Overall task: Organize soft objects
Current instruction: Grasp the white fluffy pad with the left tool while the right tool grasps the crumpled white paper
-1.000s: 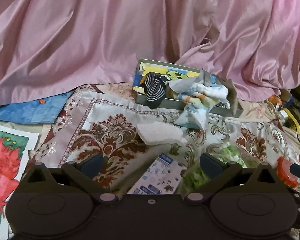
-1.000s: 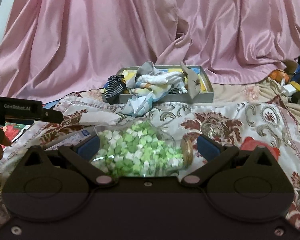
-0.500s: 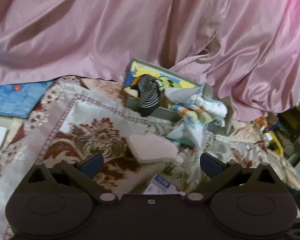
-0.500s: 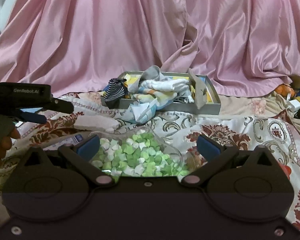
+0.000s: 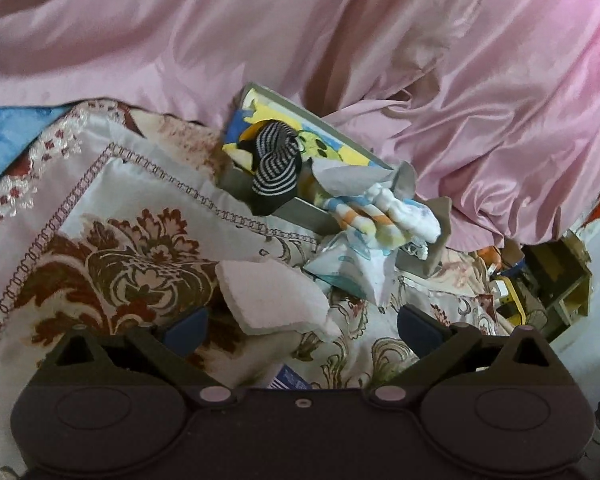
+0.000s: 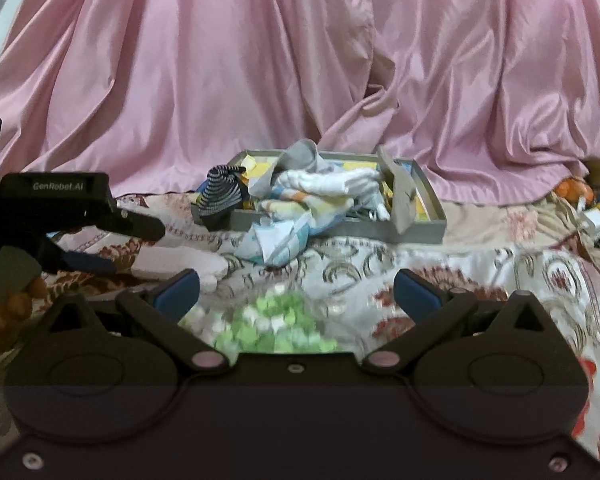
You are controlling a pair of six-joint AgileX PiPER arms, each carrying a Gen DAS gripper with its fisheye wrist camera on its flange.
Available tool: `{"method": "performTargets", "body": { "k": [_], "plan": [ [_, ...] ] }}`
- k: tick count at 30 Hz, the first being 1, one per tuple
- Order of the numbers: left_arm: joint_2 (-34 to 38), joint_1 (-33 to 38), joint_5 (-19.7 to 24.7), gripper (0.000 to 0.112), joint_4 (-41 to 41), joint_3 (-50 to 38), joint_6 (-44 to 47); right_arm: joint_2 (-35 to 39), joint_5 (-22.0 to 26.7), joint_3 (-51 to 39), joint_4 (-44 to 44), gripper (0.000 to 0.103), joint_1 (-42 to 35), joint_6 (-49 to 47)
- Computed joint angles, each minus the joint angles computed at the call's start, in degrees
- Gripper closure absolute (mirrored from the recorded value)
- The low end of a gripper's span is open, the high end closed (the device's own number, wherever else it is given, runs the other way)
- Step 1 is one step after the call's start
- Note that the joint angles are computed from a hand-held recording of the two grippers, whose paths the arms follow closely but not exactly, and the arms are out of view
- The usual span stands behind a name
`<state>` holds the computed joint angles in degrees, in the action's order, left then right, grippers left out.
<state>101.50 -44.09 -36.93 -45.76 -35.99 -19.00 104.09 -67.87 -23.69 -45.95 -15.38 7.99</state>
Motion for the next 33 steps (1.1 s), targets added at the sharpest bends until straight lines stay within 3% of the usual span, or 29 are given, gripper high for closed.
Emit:
{"method": "performTargets", "body": {
  "k": [6, 13, 24, 29, 33],
  "plan": [
    [1.5, 4.5, 3.7, 0.017, 8.0, -1.5, -7.3, -0.9, 9.2, -8.2, 4.5, 0.001, 7.5, 0.8],
    [3.0, 7.3, 4.7, 0.022, 14.3, -2.5, -12.6, 0.3, 21.9, -18.0, 4.6, 0.001, 13.8, 5.0],
    [4.1, 8.8, 1.5, 0.032, 20.5, -1.0, -20.3, 1.8, 32.8, -25.2, -1.8, 0.001, 16.4, 15.8],
    [4.0, 8.3, 1.1, 0.041, 19.4, -0.9, -18.8, 2.3, 37.2, -27.5, -2.4, 0.001, 18.4, 17.9],
    [4.0, 7.9, 2.0, 0.051, 16.6, -1.3, -16.0, 2.7, 40.8, -30.6, -7.4, 0.004, 20.2, 25.0]
  ]
}}
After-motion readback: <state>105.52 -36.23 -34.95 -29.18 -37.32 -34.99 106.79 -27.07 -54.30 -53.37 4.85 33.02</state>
